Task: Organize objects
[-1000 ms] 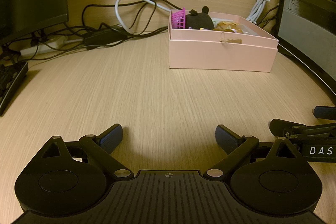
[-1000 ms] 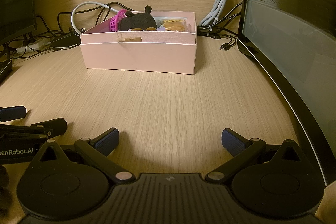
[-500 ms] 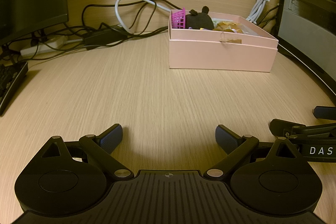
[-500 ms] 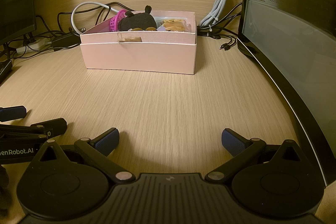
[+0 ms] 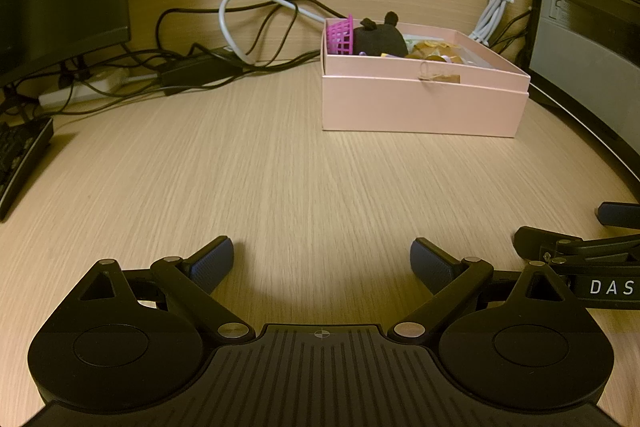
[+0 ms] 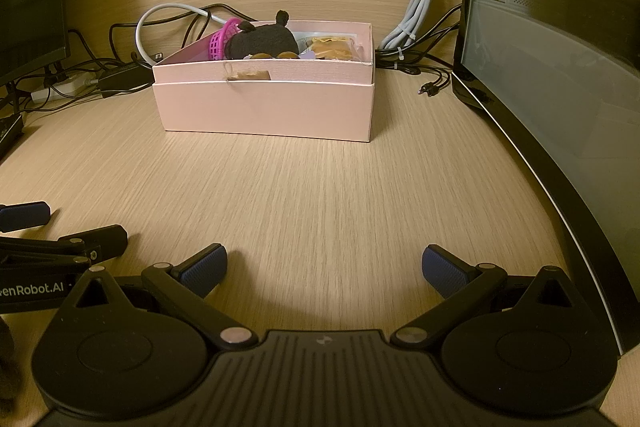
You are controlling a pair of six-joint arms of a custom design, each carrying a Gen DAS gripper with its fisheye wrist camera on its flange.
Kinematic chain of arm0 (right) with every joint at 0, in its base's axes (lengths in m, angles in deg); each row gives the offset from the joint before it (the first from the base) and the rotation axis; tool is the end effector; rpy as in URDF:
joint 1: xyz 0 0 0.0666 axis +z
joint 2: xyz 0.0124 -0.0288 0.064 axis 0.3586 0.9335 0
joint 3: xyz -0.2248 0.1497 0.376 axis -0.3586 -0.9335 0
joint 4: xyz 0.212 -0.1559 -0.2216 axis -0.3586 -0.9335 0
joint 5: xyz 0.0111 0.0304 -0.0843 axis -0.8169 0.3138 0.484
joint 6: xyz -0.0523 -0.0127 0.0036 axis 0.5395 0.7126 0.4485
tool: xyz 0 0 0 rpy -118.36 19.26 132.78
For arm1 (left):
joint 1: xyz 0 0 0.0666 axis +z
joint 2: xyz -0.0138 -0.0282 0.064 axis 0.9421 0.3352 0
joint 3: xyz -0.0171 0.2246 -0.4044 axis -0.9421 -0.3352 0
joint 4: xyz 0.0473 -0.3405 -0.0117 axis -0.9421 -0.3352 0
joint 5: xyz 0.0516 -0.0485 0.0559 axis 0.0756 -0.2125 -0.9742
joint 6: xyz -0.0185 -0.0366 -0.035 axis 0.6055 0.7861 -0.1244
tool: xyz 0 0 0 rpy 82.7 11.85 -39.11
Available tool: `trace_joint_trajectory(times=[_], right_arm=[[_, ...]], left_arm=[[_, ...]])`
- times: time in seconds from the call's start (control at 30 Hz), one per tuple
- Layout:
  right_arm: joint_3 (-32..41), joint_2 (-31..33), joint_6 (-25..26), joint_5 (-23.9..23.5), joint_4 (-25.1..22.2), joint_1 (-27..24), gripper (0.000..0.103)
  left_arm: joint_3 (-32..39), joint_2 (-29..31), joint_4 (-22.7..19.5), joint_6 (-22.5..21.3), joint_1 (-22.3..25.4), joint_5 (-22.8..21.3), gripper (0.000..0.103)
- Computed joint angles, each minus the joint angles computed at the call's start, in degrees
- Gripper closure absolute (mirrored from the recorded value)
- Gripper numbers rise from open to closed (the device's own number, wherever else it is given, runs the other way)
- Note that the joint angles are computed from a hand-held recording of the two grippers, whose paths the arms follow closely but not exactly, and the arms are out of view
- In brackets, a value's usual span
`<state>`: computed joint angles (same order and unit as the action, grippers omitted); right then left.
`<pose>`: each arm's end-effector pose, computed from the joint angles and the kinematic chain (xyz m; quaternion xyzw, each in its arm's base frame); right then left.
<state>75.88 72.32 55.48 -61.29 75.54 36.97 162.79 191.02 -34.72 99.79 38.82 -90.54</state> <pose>0.6259 0.1799 0.2201 -0.1416 0.8945 0.0716 0.4180 0.5810 -0.3345 0.2371 -0.1087 0.8974 0.0585 0.4237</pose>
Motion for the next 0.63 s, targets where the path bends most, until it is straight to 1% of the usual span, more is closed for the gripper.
trace_joint_trajectory(times=[0.63], right_arm=[[0.0,0.0,0.0,0.0,0.0,0.0,0.0]], left_arm=[[-0.5,-0.2,0.6,-0.1,0.1,0.3,0.006]])
